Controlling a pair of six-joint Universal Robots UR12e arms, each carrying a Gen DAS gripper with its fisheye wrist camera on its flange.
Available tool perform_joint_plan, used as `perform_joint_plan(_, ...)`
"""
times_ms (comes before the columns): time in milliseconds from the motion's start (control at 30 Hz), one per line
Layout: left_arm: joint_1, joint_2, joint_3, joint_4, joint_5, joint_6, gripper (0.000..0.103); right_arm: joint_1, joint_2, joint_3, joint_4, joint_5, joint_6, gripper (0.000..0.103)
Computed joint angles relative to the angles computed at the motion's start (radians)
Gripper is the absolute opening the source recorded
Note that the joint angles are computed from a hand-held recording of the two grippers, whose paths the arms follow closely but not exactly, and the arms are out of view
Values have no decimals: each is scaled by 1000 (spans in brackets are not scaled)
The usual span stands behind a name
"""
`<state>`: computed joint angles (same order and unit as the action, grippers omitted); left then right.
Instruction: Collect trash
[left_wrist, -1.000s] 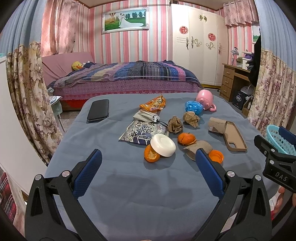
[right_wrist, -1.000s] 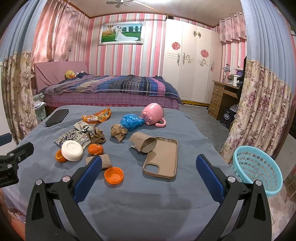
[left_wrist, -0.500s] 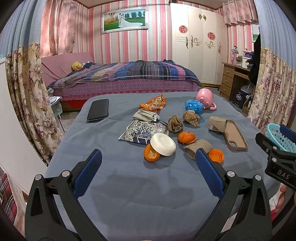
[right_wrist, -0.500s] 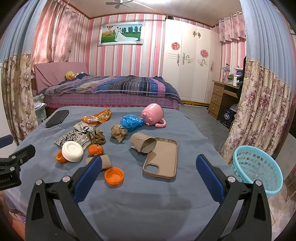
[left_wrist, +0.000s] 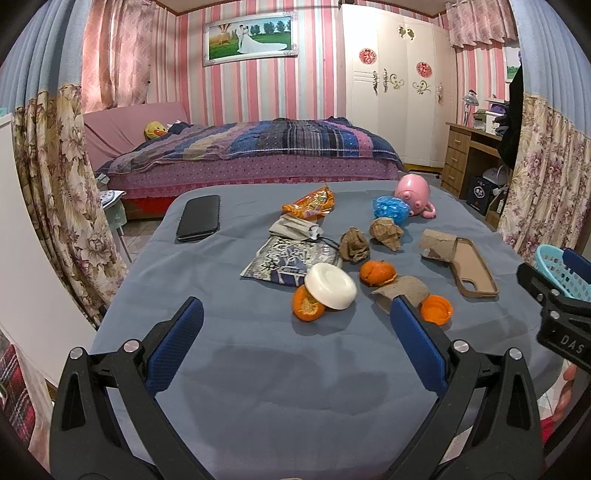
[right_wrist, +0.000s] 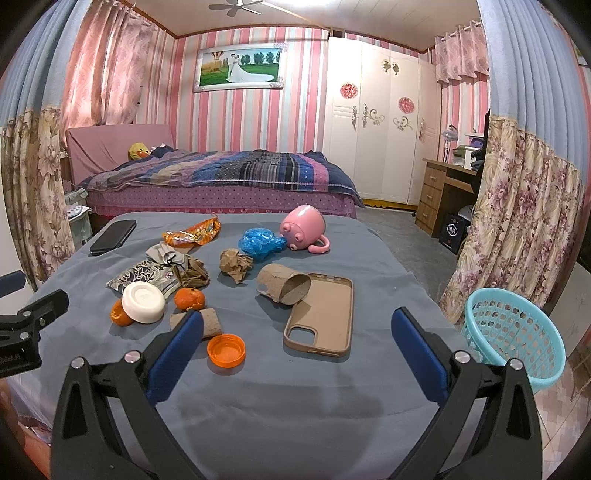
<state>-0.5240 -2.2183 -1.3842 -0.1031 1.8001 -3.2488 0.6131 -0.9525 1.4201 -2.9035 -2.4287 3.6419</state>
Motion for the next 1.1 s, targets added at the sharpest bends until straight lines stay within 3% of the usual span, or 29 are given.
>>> perform_joint_plan(233,18,-5,18,-63,29,-27,98,-13,-7,1,37,7,34,99)
perform_joint_plan(367,28,-9,32,-92,8,-35,98,-28,-3,-5,52,40,35,99)
perform_joint_plan(433,28,-16,42,-100,33,-36,98,-35,3,-6,53,75,40,99)
perform_joint_plan(567,37,-19,42,-99,12,-64,98,-45,23,-12,8,139,42,99)
perform_joint_plan(767,39,-32,42,-103,53,-65,98,-59,48,-53,112,247,100,99)
perform_joint_plan(933,45,-31,40,-105,62,-91,98,-58,85,-102,166,248,71,99)
perform_joint_plan(1033,49,-30,41,-122,54,-108,98,-65,96,-120,195,291,63,90)
perform_joint_plan(1100,51,-31,44,-134,44,-124,98,-66,106,-136,226,304,44,72)
